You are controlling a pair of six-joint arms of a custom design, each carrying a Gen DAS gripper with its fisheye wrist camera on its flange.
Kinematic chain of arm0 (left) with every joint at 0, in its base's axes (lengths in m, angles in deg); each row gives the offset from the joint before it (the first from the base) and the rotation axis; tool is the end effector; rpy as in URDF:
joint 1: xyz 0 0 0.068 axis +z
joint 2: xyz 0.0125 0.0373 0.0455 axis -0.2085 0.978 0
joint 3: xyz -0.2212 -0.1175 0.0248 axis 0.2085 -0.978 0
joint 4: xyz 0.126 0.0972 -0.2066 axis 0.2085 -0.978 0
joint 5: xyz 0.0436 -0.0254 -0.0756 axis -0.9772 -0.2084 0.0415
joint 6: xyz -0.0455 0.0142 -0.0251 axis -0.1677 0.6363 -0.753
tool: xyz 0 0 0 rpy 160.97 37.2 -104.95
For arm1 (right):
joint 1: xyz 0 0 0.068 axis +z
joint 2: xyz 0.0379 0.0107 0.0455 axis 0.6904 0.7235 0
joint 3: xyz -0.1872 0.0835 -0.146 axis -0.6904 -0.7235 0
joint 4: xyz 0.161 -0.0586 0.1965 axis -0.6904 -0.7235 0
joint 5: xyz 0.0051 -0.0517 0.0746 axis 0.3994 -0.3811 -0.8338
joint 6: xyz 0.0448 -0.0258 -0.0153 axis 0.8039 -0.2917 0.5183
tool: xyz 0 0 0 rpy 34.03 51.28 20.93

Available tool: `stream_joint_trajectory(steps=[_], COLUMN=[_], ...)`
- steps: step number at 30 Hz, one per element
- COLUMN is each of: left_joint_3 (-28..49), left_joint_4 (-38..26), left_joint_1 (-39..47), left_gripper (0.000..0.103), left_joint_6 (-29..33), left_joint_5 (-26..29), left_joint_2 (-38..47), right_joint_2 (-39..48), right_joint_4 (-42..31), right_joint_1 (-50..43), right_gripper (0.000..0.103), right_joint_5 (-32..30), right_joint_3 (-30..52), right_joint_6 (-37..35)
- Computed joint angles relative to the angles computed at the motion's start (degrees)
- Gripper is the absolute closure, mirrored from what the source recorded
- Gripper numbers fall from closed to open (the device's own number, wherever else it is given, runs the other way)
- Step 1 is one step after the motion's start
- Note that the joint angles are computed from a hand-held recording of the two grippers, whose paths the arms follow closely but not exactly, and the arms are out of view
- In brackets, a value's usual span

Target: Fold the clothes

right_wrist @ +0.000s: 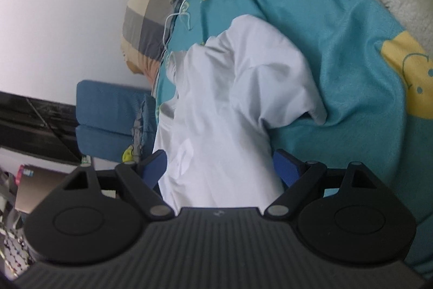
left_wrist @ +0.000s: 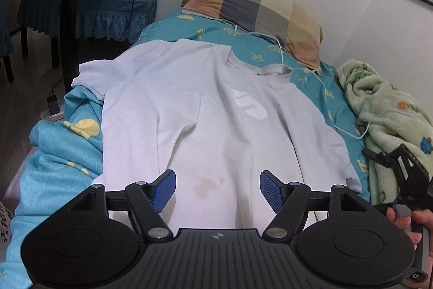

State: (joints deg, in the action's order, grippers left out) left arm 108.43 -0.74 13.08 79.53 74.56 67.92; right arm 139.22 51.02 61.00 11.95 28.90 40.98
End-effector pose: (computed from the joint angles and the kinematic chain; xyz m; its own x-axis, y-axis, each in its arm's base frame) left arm 0.2426 0.0920 0.1998 -0.7183 -0.1900 -0.6693 0.0645 0.9397 -0.3359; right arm 0.2839 0.0939 0.0872 -0.4945 0.8598 -0.1272 0.3193 0.3158 0.8935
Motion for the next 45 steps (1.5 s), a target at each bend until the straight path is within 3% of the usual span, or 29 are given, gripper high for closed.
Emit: stream_joint_trajectory(steps=[4, 10, 15, 17, 19, 20, 23, 27, 31, 38, 45], left_joint_3=[1.42, 3.40, 5.00, 5.58, 6.04, 6.05, 6.54, 7.43, 7.32, 6.51, 6.98], left_joint_4=[6.31, 11.46, 13.15, 13.33, 13.19, 13.29, 12.92, 12.38, 12.30, 11.95, 12.30], left_joint_1=[-0.59, -1.61, -0.51, 0.50, 1.53, 1.99, 2.86, 3.31, 2.69, 1.22, 0.27], left_gripper=[0.032, 0.032, 0.032, 0.032, 0.032, 0.032, 0.032, 0.032, 0.032, 0.032, 0.032], left_joint_6=[-4.04, -6.92, -7.95, -8.54, -9.09, -9.32, -9.69, -10.65, -10.56, -7.63, -5.61], left_joint_5=[1.19, 2.78, 5.22, 6.52, 7.76, 8.45, 9.50, 10.56, 9.98, 5.66, 2.55], left_joint_2=[6.72, 14.43, 18.84, 19.84, 20.37, 20.42, 20.74, 21.42, 21.20, 20.08, 20.79], right_joint_2=[3.08, 6.27, 7.96, 9.60, 11.10, 10.91, 8.03, 2.73, 3.05, 11.79, 10.05], right_joint_4=[3.13, -3.22, -18.53, -26.44, -34.18, -35.68, -34.27, -24.27, -33.43, -54.10, -54.38], right_joint_1=[-1.76, -2.54, -3.52, -4.34, -4.51, -4.22, -2.64, 0.39, 0.05, -2.99, -0.07], right_gripper=[0.014, 0.016, 0.040, 0.079, 0.092, 0.094, 0.095, 0.095, 0.095, 0.095, 0.091], right_joint_5=[0.70, 4.88, 12.38, 15.42, 18.28, 20.09, 25.71, 33.38, 34.97, 25.90, 28.10], right_joint_3=[1.01, 6.58, 16.68, 22.46, 29.18, 31.28, 34.26, 30.11, 28.27, 35.26, 32.92], right_joint_6=[1.87, -1.14, -4.68, -5.19, -9.37, -12.44, -25.01, -43.59, -44.75, -35.22, -36.60])
